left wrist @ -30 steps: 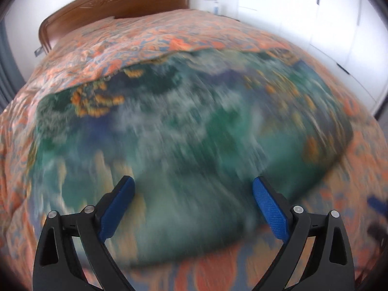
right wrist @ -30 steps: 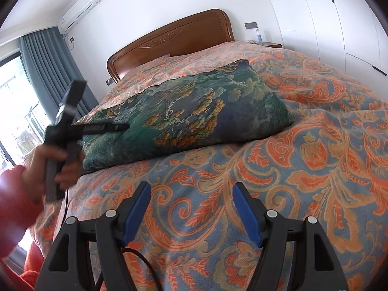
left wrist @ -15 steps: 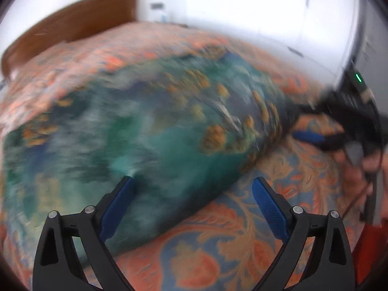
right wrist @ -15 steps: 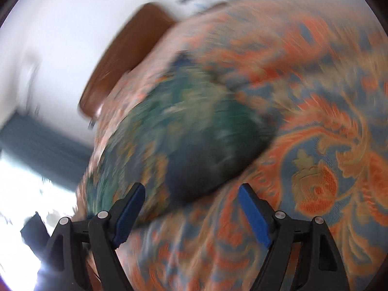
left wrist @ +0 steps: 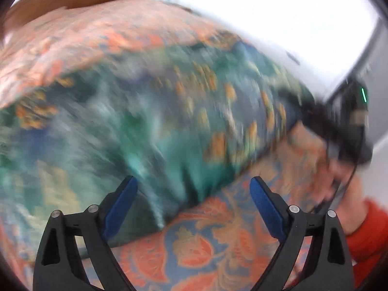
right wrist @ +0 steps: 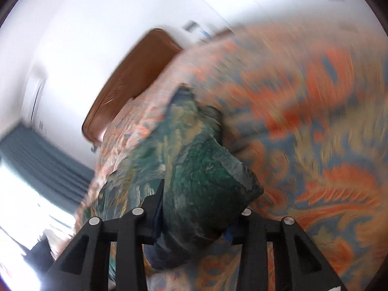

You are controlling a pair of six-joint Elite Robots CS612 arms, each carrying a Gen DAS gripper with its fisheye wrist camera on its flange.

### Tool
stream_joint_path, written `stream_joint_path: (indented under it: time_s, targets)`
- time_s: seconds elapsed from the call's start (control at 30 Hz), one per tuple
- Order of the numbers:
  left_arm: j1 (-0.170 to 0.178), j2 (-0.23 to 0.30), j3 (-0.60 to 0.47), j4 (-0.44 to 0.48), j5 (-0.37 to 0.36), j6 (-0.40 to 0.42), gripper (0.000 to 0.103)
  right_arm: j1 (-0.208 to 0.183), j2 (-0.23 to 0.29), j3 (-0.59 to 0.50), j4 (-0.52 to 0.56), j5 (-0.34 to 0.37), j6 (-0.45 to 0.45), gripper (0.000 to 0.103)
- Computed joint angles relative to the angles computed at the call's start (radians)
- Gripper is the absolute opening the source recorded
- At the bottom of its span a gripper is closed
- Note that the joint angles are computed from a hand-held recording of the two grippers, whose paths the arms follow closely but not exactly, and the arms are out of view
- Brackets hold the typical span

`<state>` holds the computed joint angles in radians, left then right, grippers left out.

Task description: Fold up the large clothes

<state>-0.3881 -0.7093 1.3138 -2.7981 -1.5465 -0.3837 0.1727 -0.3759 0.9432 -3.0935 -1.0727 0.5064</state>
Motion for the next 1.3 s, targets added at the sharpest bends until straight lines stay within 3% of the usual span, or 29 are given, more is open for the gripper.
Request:
stream_joint_path:
  time_s: [0.1, 0.17, 0.2, 0.3, 0.4, 0.6, 0.63, 0.67, 0.7, 0.73, 0.77, 0.83, 0.9, 0.97, 1.0, 1.07, 1.17, 1.23, 1.3]
  targets:
    - [0.002, -0.034, -0.019, -0.022, 0.02, 0.014, 0.095, 0.026, -0.053, 0.061, -0.074, -0.064, -0.192, 0.035]
    - [0.009, -0.041, -0.062, -0.007, -0.028, 0.017, 0.096, 0.051, -0.08, 0.093, -0.138, -0.109, -0.327, 0.035]
    - [0.012, -0.039, -0.089, 0.019, -0.062, 0.021, 0.097, 0.063, -0.09, 0.104, -0.163, -0.126, -0.384, 0.035]
    - [0.021, -0.002, -0.223, 0.214, -0.147, 0.063, 0.097, 0.1, -0.118, 0.142, -0.229, -0.158, -0.553, 0.035]
    - [0.013, 0.034, -0.324, 0.398, -0.079, 0.112, 0.097, 0.14, -0.13, 0.162, -0.27, -0.183, -0.733, 0.034]
    - [-0.008, 0.056, -0.343, 0.595, 0.111, 0.052, 0.095, 0.199, -0.121, 0.196, -0.357, -0.198, -1.07, 0.033]
    - [-0.013, 0.058, -0.342, 0.615, 0.142, 0.044, 0.089, 0.208, -0.114, 0.196, -0.363, -0.199, -1.126, 0.032]
    - [-0.018, 0.062, -0.344, 0.647, 0.184, 0.034, 0.069, 0.213, -0.11, 0.196, -0.365, -0.2, -1.163, 0.032]
    - [-0.016, 0.065, -0.343, 0.661, 0.183, 0.031, 0.049, 0.215, -0.112, 0.207, -0.372, -0.198, -1.186, 0.032]
    - [-0.008, 0.066, -0.336, 0.646, 0.141, 0.025, 0.039, 0.219, -0.107, 0.206, -0.375, -0.2, -1.217, 0.032]
    - [0.001, 0.064, -0.329, 0.634, 0.098, 0.017, 0.033, 0.224, -0.101, 0.194, -0.363, -0.202, -1.23, 0.031]
    - [0.009, 0.05, -0.306, 0.598, 0.066, 0.02, 0.029, 0.225, -0.112, 0.21, -0.335, -0.19, -1.232, 0.032]
    - [0.02, 0.027, -0.276, 0.55, 0.047, 0.044, 0.028, 0.219, -0.126, 0.224, -0.319, -0.165, -1.186, 0.042]
    - [0.032, -0.001, -0.237, 0.497, 0.048, 0.055, 0.028, 0.203, -0.159, 0.252, -0.28, -0.089, -1.1, 0.069]
    - [0.038, -0.008, -0.225, 0.477, 0.047, 0.06, 0.028, 0.193, -0.18, 0.282, -0.28, -0.043, -1.062, 0.071]
    - [0.059, -0.039, -0.18, 0.436, 0.032, 0.07, 0.028, 0.163, -0.218, 0.332, -0.282, 0.088, -0.931, 0.071]
    - [0.087, -0.077, -0.099, 0.384, 0.03, 0.081, 0.029, 0.136, -0.234, 0.334, -0.249, 0.193, -0.772, 0.068]
    - [0.1, -0.077, -0.078, 0.367, 0.029, 0.056, 0.03, 0.129, -0.234, 0.311, -0.194, 0.216, -0.74, 0.058]
    - [0.119, -0.079, -0.045, 0.336, 0.013, 0.018, 0.03, 0.135, -0.226, 0.27, -0.125, 0.185, -0.773, 0.049]
